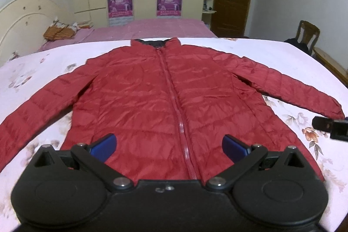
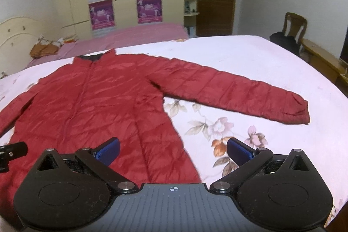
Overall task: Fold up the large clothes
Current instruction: 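Reach the right gripper to the sleeve cuff and close on it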
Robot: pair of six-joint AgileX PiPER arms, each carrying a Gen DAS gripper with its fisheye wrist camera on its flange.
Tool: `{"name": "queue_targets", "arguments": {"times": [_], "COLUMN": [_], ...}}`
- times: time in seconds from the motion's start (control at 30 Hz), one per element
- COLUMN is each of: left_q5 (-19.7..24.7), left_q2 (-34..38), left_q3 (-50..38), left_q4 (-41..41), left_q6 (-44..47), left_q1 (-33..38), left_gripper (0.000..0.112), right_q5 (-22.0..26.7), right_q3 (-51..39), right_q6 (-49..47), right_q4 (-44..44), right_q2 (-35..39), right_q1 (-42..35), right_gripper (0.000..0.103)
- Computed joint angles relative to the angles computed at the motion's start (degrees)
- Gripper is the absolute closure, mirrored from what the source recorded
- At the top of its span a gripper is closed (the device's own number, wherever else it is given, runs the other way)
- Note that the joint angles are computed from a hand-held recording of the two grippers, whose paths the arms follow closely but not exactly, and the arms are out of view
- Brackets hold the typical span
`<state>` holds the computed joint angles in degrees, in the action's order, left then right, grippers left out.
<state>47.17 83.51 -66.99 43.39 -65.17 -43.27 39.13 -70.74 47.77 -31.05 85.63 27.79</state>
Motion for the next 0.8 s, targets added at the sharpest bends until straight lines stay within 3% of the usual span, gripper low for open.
{"name": "queue_targets", "arguments": {"times": [0.17,0.27,0.37,0.6,0.63,0.67,0.7,0.8], "left_q5": [-6.78,-8.21,-5.47,-2.71,-2.0,-1.08,-0.15,1.96], "left_q2": [4.66,9.07,15.21,27.14,28.95,30.74,32.48,36.14], "left_q3": [-2.35,-6.46,-13.41,-28.15,-30.66,-33.23,-35.77,-41.54], "left_q4": [-2.64,-6.69,-8.45,-12.84,-13.56,-14.03,-14.45,-15.19], "left_q6": [4.2,9.07,9.82,15.99,16.89,17.4,17.82,18.94], "left_q1": [3.19,4.08,3.86,4.07,4.16,4.22,4.27,4.21], "left_gripper": [0.009,0.009,0.009,0.01,0.01,0.01,0.01,0.01], "right_q5": [-3.38,-6.61,-10.58,-18.09,-19.02,-19.42,-18.73,-17.98], "right_q3": [-0.01,0.48,0.79,-0.87,-1.02,-1.63,-2.54,-3.48], "right_q6": [-0.67,-2.45,-5.45,-18.59,-21.12,-23.18,-24.52,-31.87], "right_q4": [0.42,3.28,7.2,25.23,28.28,31.12,33.45,43.95], "right_q2": [2.32,3.87,6.12,12.69,13.6,14.84,16.01,17.79], "right_q1": [-6.8,-13.83,-21.29,-35.51,-36.91,-37.6,-38.5,-41.53], "right_gripper": [0.0,0.0,0.0,0.001,0.003,0.03,0.045,0.047]}}
